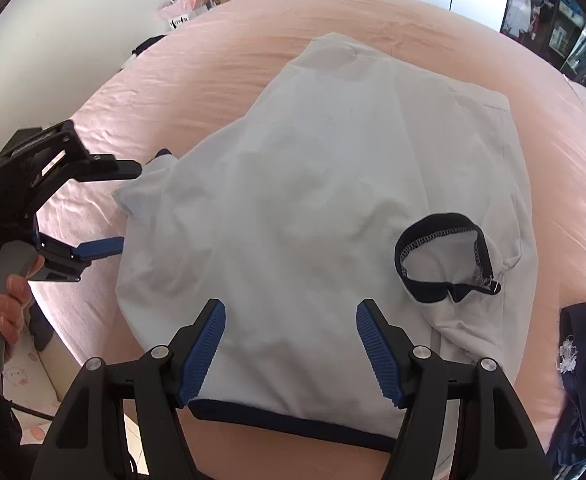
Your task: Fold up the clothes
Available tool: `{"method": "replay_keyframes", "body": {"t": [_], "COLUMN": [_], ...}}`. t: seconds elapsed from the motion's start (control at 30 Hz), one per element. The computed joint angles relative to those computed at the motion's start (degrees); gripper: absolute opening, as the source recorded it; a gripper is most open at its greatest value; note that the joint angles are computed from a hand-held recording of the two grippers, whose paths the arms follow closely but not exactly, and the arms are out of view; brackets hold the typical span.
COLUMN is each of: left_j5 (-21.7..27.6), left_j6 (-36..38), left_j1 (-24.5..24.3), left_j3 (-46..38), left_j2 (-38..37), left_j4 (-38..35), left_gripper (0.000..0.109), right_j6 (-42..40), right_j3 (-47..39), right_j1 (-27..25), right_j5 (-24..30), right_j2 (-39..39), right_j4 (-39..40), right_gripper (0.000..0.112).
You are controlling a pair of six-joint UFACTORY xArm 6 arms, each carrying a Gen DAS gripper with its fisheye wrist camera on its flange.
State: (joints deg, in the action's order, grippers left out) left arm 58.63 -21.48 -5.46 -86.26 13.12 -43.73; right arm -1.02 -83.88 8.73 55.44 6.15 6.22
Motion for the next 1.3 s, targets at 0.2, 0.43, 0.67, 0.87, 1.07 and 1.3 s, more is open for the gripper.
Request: {"method": "replay_keyframes", "body": {"t": [0.2,0.43,0.67,0.87,1.07,1.3], "left_j5": [0.61,1.44,-2.93,-3.41,-3.72,-4.97], "left_j6": [-2.09,-4.18,-5.56,-4.67,-2.64,-0.36], "left_j1": [-1.41,-2.97,-2.44,-1.92,-2.62,-5.19], "left_j3": [-2.63,-4.81,0.14,2.04,2.57,-1.38], "left_j2": [1.55,2.24,-1.22,-2.43,-3.17,-1.25], "left_j4": [5.10,10.32,10.10,7.75,6.31,11.93], "left_gripper": [0.085,0.085,0.083,0.054,0.044,0.032], "right_j6": [0.02,0.34,3.54,-0.26,2.10,5.57], "right_j3": [0.25,0.47,3.79,6.36,6.16,6.41], "right_j1": [0.02,-0.35,0.88,3.44,6.26,8.27], "right_j5": [0.36,0.04,-4.81,-6.72,-5.30,-7.10], "right_j2": [-0.51,-1.30,-2.84,-3.44,-2.92,-2.97], "right_j4": [-0.49,-0.74,-3.21,0.65,-1.21,-6.40], "right_gripper": [0.068,0.068,0.068,0.068,0.068,0.068]}}
